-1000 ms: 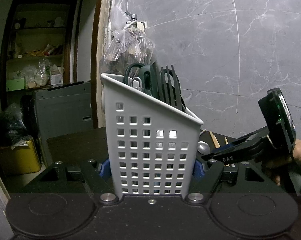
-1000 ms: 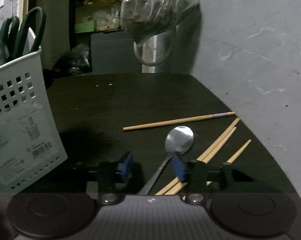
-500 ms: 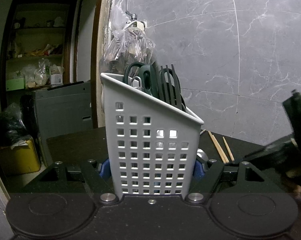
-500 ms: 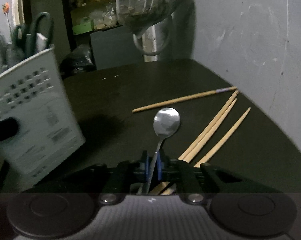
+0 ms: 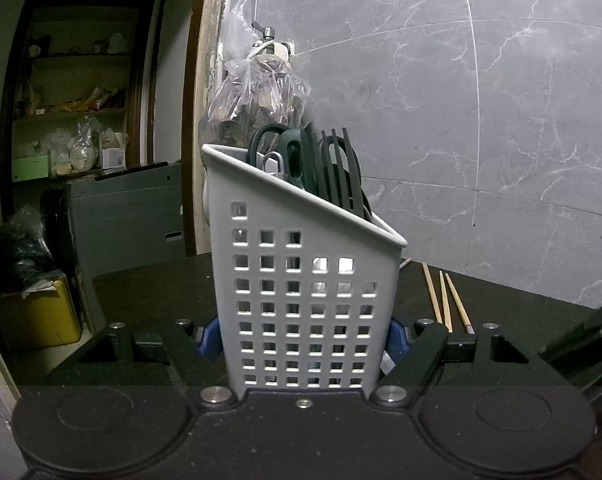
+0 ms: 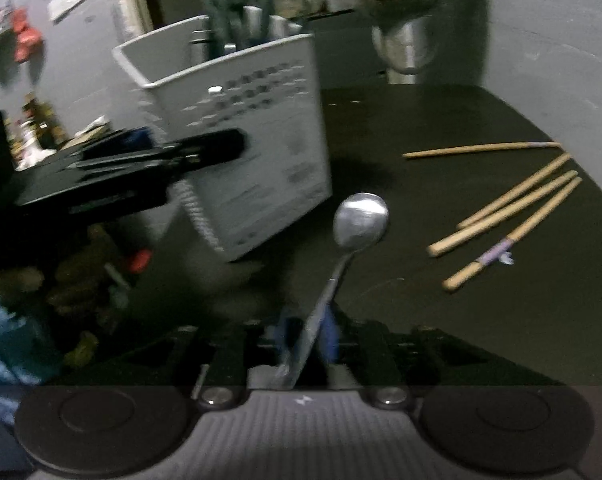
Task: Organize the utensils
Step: 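Close the right tool on the silver spoon handle and lift it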
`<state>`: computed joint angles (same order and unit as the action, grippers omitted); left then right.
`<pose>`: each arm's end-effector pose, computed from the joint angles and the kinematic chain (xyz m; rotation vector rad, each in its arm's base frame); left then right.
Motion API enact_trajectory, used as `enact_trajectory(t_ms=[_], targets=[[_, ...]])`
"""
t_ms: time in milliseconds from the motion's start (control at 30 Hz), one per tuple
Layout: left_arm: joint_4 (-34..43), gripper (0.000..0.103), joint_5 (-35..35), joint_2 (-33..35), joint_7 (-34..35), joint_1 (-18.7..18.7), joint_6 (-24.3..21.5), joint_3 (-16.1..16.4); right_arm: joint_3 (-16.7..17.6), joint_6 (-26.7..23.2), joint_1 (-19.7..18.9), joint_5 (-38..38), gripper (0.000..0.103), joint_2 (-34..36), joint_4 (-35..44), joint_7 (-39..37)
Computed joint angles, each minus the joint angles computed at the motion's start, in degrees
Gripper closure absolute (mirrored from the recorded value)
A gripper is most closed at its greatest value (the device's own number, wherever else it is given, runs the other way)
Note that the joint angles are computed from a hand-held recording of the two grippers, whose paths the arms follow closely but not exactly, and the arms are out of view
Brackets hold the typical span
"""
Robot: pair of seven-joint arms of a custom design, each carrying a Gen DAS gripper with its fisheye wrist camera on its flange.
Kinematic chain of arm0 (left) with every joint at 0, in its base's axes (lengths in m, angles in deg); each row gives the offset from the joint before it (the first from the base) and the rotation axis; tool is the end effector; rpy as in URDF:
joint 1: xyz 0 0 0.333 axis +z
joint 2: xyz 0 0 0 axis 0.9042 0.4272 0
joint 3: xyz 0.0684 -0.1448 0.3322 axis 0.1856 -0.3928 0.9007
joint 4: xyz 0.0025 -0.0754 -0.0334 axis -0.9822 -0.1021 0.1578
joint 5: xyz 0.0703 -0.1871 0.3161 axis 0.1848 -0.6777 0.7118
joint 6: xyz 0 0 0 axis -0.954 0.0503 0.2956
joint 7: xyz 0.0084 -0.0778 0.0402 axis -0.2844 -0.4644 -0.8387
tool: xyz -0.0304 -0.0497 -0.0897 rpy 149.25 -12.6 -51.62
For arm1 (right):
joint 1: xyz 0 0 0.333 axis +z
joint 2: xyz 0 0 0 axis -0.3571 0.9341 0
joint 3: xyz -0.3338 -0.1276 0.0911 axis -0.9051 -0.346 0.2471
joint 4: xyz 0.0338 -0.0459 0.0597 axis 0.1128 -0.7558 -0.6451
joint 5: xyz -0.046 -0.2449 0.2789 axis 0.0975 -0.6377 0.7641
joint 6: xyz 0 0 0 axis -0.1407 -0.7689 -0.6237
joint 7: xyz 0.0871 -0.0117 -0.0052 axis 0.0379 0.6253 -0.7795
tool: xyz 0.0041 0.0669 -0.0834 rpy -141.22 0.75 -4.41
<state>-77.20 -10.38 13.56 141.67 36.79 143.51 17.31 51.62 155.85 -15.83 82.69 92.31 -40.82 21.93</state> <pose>0.6496 -0.3274 0.4150 -1.1864 1.6617 -1.2901 0.6262 0.1053 0.4353 -1.9582 1.2531 -0.3507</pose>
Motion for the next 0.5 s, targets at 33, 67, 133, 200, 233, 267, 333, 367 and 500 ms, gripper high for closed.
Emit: enact_trajectory(t_ms=[33,67,133,200,233,267,333,367,500], targets=[[-0.04,0.026,0.07,-0.02,-0.07,0.05,0.02,-0.05,0.44,0.17,-0.29,1.03,0.062,-0.02,0.25,-1.83],[-0.06,0.026,0.19,-0.01,-0.18,0.13,0.10,-0.14,0.58,1.15,-0.19,1.64,0.052,0.28,0.86,-3.21],[0.08,0.026,0.08,0.06,-0.13,0.03,0.01,-0.02,1.11,4.23,-0.14,3.34,0.042,1.44,2.58,-6.28],[0.06,0.026,-0.05,0.04,-0.02,-0.08,0.01,0.09,2.25,6.72,-0.89,6.45,0.039,3.14,5.17,-10.77],[0.04,0.026,0.03,0.03,-0.04,-0.02,0.01,0.05,2.36,6.72,-1.45,7.00,0.039,4.48,7.04,-12.13],[0.00,0.026,0.01,0.02,-0.01,-0.04,0.03,0.08,2.17,7.06,-1.44,6.47,0.040,5.83,8.79,-11.80],[0.00,0.026,0.15,0.01,-0.12,0.07,-0.01,-0.03,0.76,6.87,-0.56,1.00,0.049,8.37,11.68,-5.83],[-0.01,0.026,0.19,0.02,-0.14,0.07,0.03,-0.05,-0.13,5.41,-0.26,-2.20,0.051,9.46,13.04,-1.94],[0.04,0.026,0.06,0.06,-0.10,-0.03,0.01,0.05,0.72,0.63,-1.98,-7.84,0.052,11.62,15.56,4.02]])
